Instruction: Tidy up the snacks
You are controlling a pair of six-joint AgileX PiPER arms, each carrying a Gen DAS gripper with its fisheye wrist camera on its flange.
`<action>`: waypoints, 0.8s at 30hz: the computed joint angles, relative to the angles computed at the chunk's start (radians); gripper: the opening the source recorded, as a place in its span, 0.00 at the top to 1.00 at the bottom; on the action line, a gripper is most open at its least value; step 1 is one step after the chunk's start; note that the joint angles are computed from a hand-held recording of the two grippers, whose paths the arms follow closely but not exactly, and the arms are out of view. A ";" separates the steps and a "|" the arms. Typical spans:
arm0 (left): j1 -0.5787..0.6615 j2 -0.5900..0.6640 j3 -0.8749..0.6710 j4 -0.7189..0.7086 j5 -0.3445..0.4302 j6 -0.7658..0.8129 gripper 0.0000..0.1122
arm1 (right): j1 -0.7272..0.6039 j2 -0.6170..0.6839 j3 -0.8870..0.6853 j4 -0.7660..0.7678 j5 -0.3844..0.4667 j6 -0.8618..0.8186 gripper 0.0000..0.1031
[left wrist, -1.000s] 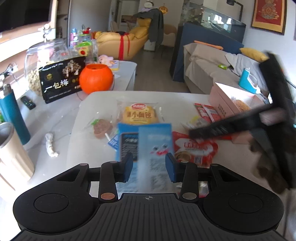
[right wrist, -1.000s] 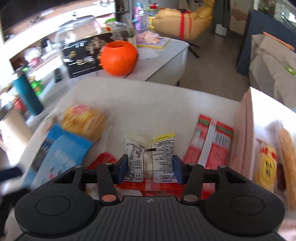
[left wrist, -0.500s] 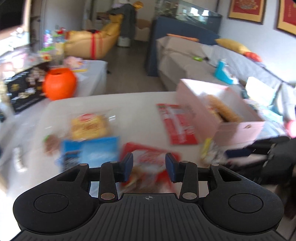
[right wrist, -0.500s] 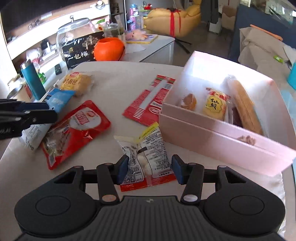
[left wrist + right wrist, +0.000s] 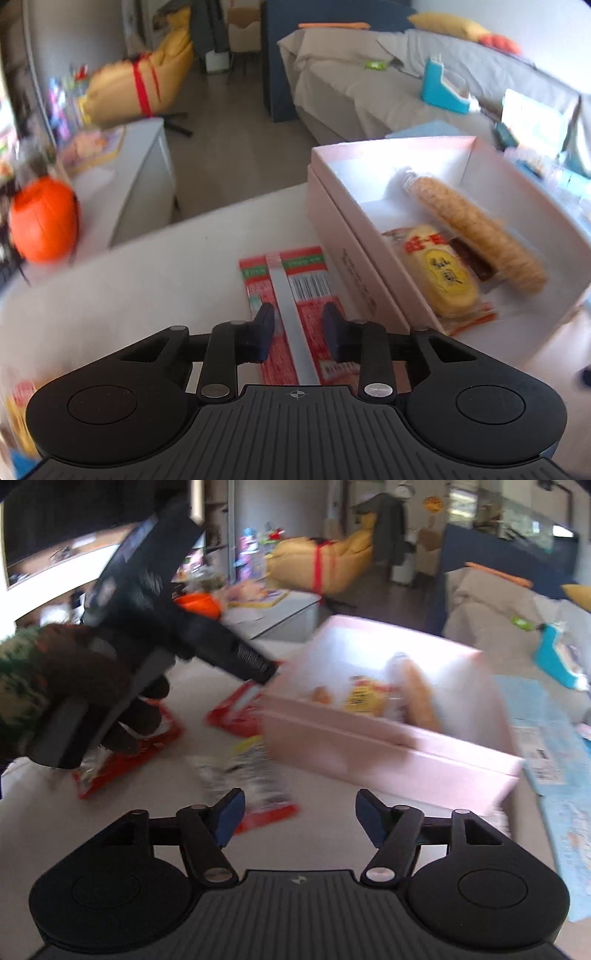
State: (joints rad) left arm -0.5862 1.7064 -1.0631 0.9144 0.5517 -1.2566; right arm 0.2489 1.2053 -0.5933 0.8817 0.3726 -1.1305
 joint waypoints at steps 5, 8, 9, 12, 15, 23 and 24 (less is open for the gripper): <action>0.022 -0.024 0.068 0.108 -0.031 -0.043 0.57 | -0.121 0.015 0.012 0.103 0.023 -0.121 0.34; 0.033 -0.071 0.125 0.090 -0.065 -0.025 0.57 | -0.136 0.059 0.001 0.192 -0.006 -0.186 0.34; 0.034 -0.088 0.143 0.087 -0.072 -0.018 0.57 | -0.135 0.083 -0.016 0.232 -0.010 -0.209 0.34; 0.033 -0.160 0.220 0.057 -0.098 0.013 0.57 | -0.116 0.167 -0.088 0.296 -0.019 -0.223 0.32; 0.046 -0.213 0.269 0.013 -0.119 0.050 0.57 | -0.048 0.237 -0.156 0.303 -0.054 -0.200 0.32; 0.148 -0.292 0.336 -0.209 -0.245 0.180 0.61 | -0.018 0.314 -0.250 0.221 0.149 -0.092 0.31; 0.163 -0.289 0.332 -0.270 -0.266 0.228 0.61 | -0.028 0.310 -0.235 0.219 0.190 -0.108 0.31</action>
State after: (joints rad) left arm -0.4237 1.4175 -0.7313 0.6442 0.2857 -1.0282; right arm 0.2206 1.5148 -0.8284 1.1004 0.5627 -1.2390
